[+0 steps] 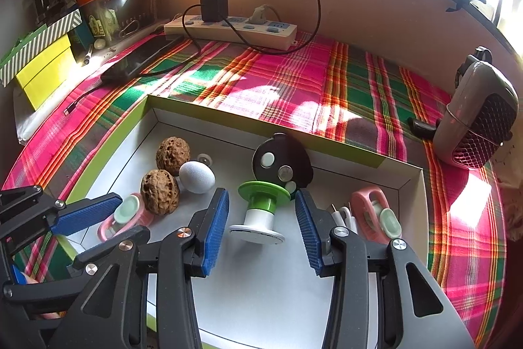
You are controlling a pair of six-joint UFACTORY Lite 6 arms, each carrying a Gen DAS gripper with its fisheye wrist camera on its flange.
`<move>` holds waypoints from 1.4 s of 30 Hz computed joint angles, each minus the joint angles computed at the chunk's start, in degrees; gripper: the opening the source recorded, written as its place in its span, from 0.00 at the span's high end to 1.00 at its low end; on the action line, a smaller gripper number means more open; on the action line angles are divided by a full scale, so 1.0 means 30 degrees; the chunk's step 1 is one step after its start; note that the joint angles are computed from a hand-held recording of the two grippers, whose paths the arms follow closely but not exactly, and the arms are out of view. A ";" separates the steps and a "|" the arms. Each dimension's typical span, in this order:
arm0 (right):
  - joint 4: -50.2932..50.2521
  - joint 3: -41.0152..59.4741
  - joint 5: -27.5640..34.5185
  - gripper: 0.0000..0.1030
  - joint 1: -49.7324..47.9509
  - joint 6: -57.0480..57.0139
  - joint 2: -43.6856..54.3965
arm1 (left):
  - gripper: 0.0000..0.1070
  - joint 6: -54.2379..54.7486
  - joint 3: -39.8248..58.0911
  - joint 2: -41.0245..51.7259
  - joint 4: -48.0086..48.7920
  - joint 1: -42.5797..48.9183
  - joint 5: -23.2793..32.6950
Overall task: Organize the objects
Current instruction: 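Open the left tool on the pink holder while the right tool releases the spool, then withdraw both tools from the box toward the white round tin and black device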
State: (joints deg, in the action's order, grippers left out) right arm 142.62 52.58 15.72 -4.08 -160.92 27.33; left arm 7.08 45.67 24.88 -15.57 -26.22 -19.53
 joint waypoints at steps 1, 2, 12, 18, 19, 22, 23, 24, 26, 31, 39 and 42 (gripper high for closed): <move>0.0206 -0.0133 0.0027 0.53 0.0028 -0.0157 -0.0122 | 0.75 -0.0123 -0.0079 -0.0081 0.0102 0.0022 -0.0004; 0.0264 -0.0279 0.0093 0.52 0.0007 -0.0200 -0.0263 | 0.75 -0.0321 -0.0177 -0.0176 0.0291 0.0049 -0.0022; 0.1100 -0.2684 0.0822 0.52 -0.0328 -0.0757 -0.2683 | 0.74 -0.0348 -0.1982 -0.1855 -0.0200 -0.0149 -0.0806; 0.2231 -0.4607 0.1190 0.52 -0.0445 -0.1470 -0.4634 | 0.74 -0.0863 -0.3474 -0.3212 0.0006 -0.0348 -0.1172; 0.2441 -0.4932 0.1254 0.52 -0.0465 -0.1606 -0.4934 | 0.74 -0.1007 -0.3741 -0.3443 0.0125 -0.0380 -0.1262; 0.2569 -0.6010 0.1503 0.52 -0.0628 -0.1491 -0.5940 | 0.74 -0.0489 -0.4644 -0.4296 -0.0695 -0.0680 -0.1630; 0.2629 -0.6387 0.1540 0.52 -0.0687 -0.1457 -0.6331 | 0.74 -0.0569 -0.4948 -0.4618 -0.0656 -0.0731 -0.1705; 0.2718 -0.6818 0.1642 0.52 -0.0751 -0.1477 -0.6775 | 0.74 -0.0872 -0.5202 -0.4896 -0.0314 -0.0686 -0.1726; 0.2846 -0.7599 0.1729 0.52 -0.0812 -0.1463 -0.7693 | 0.74 -0.0318 -0.5700 -0.5401 -0.1004 -0.0860 -0.1943; 0.2322 -0.9862 0.2078 0.52 -0.1416 -0.0852 -1.0301 | 0.74 -0.0677 -0.7108 -0.6963 -0.0753 -0.0931 -0.2088; 0.1967 -1.3065 0.1891 0.52 -0.2103 -0.0293 -1.3317 | 0.74 -0.2838 -0.9924 -0.9680 0.1120 -0.0099 -0.2379; 0.1645 -1.3894 0.1906 0.52 -0.2267 0.0226 -1.3822 | 0.74 -0.3472 -1.0518 -0.9995 0.1785 0.0159 -0.2447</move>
State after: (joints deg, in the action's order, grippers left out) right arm 147.56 10.90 21.44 -10.89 -160.24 -14.13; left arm -3.33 14.12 -5.11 -10.22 -25.74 -26.87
